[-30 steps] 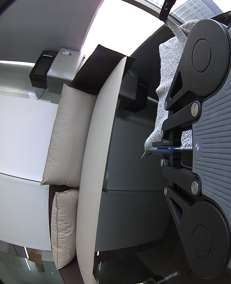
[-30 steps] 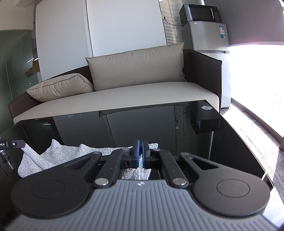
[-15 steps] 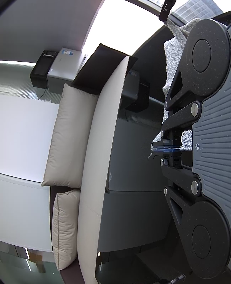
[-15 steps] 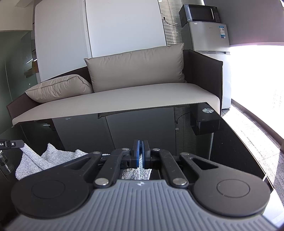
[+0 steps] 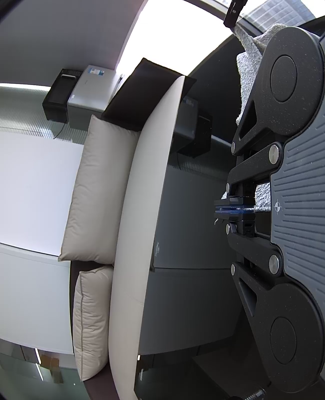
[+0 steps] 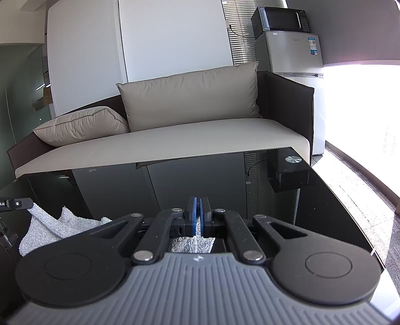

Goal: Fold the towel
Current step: 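Lift the pinched edge with both tools and fold it over onto the opposite edge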

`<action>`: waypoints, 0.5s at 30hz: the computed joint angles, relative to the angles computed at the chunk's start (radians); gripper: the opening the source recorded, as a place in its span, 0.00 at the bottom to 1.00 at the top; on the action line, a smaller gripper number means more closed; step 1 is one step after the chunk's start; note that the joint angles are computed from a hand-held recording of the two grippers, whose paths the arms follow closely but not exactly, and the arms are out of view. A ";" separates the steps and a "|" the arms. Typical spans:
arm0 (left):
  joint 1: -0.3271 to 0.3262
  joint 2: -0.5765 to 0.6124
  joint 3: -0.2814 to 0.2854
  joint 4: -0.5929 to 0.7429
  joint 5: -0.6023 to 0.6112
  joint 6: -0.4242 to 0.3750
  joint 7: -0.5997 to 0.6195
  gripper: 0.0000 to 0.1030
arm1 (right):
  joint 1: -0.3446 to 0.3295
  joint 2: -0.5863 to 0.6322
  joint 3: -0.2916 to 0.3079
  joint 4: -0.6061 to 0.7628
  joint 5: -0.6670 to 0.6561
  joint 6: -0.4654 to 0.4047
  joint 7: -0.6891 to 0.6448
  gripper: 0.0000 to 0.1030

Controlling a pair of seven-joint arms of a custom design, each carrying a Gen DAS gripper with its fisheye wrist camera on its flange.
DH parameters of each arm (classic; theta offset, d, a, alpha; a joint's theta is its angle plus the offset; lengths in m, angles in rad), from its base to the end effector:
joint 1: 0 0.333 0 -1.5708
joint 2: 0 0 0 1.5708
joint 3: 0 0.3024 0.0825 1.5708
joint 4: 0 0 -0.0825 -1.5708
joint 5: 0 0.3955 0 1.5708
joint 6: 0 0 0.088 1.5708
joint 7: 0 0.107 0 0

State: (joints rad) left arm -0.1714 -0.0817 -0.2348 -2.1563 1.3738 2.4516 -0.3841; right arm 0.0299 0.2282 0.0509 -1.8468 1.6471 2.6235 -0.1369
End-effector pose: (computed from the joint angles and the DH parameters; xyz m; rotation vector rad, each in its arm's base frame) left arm 0.5187 -0.2249 0.4542 -1.8963 1.0477 -0.8078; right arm 0.6534 0.0275 0.4224 -1.6852 1.0612 -0.4703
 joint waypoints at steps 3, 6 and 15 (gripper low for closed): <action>0.003 0.006 0.004 0.005 -0.001 0.006 0.005 0.01 | 0.001 0.008 0.002 0.011 -0.002 0.004 0.005 0.02; 0.004 0.011 0.007 0.010 0.000 0.008 0.009 0.01 | 0.002 0.018 0.005 0.022 -0.008 0.008 0.014 0.02; 0.009 0.035 0.019 0.032 0.001 0.018 0.018 0.01 | 0.000 0.047 0.017 0.061 -0.027 0.025 0.042 0.02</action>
State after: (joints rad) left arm -0.1625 -0.0466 -0.2159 -2.1246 1.3745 2.4696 -0.3660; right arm 0.0295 0.2751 0.0682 -1.7862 1.6196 2.6484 -0.0945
